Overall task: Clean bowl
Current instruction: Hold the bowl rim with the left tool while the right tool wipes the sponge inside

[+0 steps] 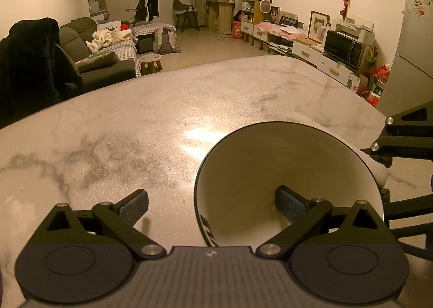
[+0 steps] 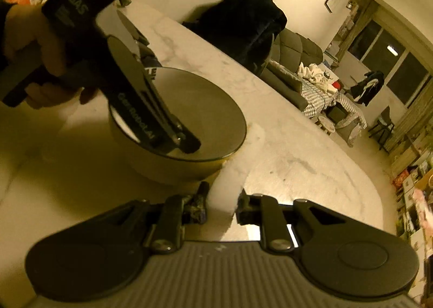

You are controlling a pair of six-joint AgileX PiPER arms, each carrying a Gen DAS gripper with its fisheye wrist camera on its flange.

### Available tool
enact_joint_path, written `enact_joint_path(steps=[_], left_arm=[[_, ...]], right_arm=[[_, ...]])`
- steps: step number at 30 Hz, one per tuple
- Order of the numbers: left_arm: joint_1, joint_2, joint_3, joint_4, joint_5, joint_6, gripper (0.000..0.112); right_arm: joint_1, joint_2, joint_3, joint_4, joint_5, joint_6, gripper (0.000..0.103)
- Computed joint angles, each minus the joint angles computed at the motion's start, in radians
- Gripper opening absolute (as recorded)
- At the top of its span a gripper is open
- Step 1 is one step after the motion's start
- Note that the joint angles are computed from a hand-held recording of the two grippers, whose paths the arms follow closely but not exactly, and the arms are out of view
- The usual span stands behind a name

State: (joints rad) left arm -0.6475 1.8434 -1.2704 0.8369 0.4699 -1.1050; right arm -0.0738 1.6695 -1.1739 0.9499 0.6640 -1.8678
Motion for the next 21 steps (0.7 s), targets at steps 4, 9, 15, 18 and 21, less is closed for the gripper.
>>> enact_joint_path(steps=[4,9,15,18,21], left_arm=[[0.005,-0.001,-0.001,-0.008,-0.005,0.01,0.1],[0.011,-0.004,0.005,-0.011,-0.015,0.014,0.1],[0.021,-0.004,0.009,-0.017,-0.025,0.023,0.1],[0.022,-0.004,0.009,-0.022,-0.026,0.027,0.1],[0.023,-0.006,0.013,-0.025,-0.032,0.027,0.1]], right_arm=[[0.011,-0.001,-0.004,-0.026,-0.009,0.021,0.021],[0.0,-0.032,0.02,-0.033,0.006,0.028,0.021],[-0.016,-0.079,0.062,-0.03,0.022,0.013,0.021],[-0.021,-0.093,0.084,-0.019,0.02,-0.006,0.021],[-0.016,-0.08,0.069,-0.025,0.017,0.006,0.021]])
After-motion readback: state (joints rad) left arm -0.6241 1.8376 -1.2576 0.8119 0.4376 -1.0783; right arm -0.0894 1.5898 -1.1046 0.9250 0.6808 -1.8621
